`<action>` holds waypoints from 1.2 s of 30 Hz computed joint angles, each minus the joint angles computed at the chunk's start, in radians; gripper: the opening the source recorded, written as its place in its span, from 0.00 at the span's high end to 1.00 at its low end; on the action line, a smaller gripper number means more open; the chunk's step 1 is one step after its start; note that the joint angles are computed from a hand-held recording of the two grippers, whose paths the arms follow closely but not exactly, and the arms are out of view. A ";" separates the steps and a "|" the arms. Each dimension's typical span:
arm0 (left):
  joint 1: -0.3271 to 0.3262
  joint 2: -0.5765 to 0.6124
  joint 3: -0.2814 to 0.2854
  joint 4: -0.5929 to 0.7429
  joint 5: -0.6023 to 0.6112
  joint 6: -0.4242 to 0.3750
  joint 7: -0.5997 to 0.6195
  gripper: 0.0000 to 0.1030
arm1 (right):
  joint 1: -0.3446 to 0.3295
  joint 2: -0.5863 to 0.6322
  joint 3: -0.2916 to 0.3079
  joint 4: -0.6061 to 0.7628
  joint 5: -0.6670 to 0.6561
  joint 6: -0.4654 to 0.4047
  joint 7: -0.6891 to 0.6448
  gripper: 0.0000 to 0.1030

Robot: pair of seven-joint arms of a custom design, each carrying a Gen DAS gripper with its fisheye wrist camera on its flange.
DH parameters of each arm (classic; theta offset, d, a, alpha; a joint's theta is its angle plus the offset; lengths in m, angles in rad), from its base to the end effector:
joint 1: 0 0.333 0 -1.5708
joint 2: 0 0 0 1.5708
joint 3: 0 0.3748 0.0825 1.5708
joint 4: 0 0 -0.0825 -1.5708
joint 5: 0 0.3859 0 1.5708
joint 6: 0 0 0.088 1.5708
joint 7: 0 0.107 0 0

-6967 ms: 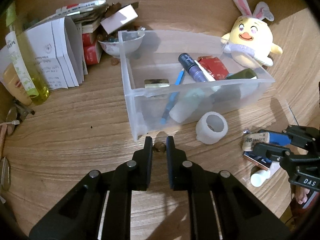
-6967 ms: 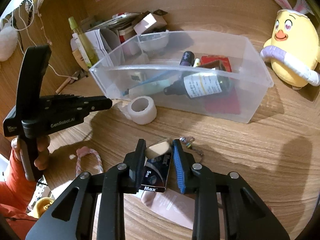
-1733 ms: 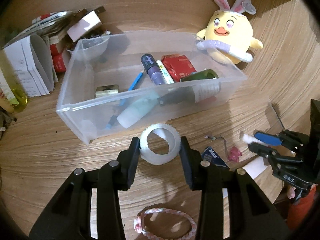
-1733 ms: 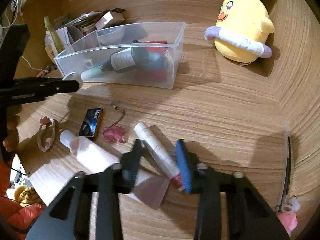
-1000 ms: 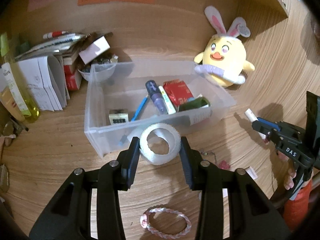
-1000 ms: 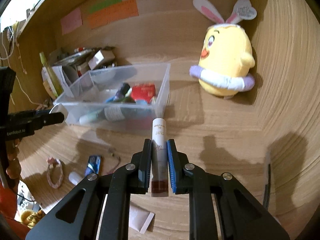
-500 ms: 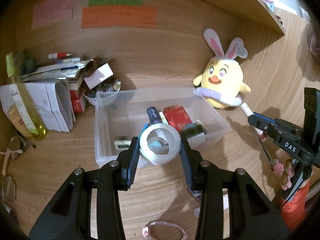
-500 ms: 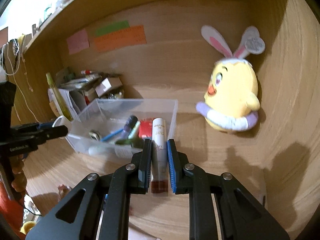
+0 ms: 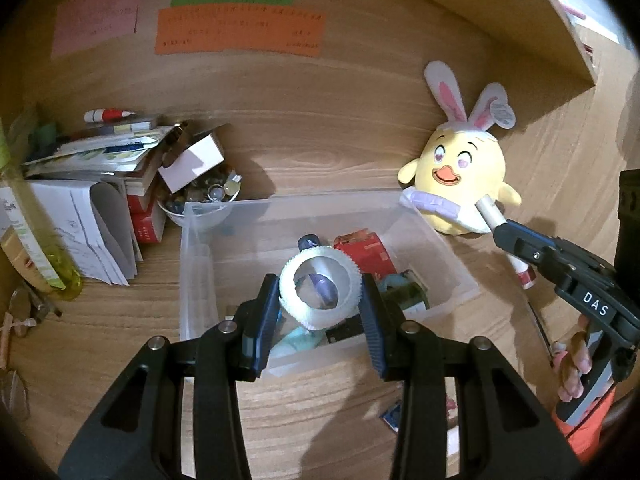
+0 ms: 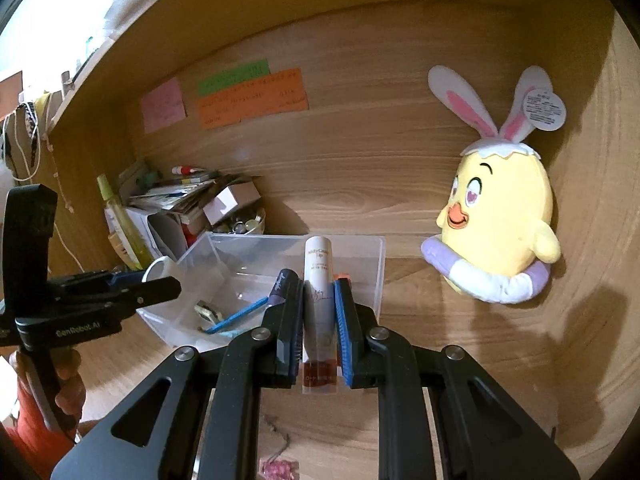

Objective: Organize objects
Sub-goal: 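Carry the tape roll with the left tool while the right tool carries the lip tube over the box, then open the left tool dropping the tape roll while the right tool releases the lip tube into the box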

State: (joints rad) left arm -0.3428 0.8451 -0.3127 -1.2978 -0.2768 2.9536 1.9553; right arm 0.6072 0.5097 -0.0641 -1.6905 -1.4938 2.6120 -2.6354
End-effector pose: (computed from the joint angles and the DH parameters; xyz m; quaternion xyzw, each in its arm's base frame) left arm 0.7303 -0.4160 0.3835 -0.4280 0.7965 -0.4129 0.1090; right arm 0.6071 0.4006 0.3802 -0.5217 0.6994 -0.3316 0.3587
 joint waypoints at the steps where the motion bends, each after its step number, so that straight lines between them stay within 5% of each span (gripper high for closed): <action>1: -0.004 0.007 0.005 0.013 0.002 -0.009 -0.005 0.62 | -0.003 0.005 0.001 0.008 0.006 0.002 -0.009 0.86; 17: -0.062 0.140 0.089 0.261 0.073 -0.184 -0.135 0.62 | -0.017 0.142 -0.050 0.147 0.264 0.093 -0.276 0.86; 28: -0.051 0.244 0.062 0.435 0.081 -0.346 -0.162 0.62 | 0.011 0.210 -0.102 0.193 0.471 0.139 -0.460 0.86; 36: -0.060 0.231 0.066 0.410 0.081 -0.335 -0.144 0.62 | 0.026 0.223 -0.132 0.194 0.539 0.151 -0.499 0.86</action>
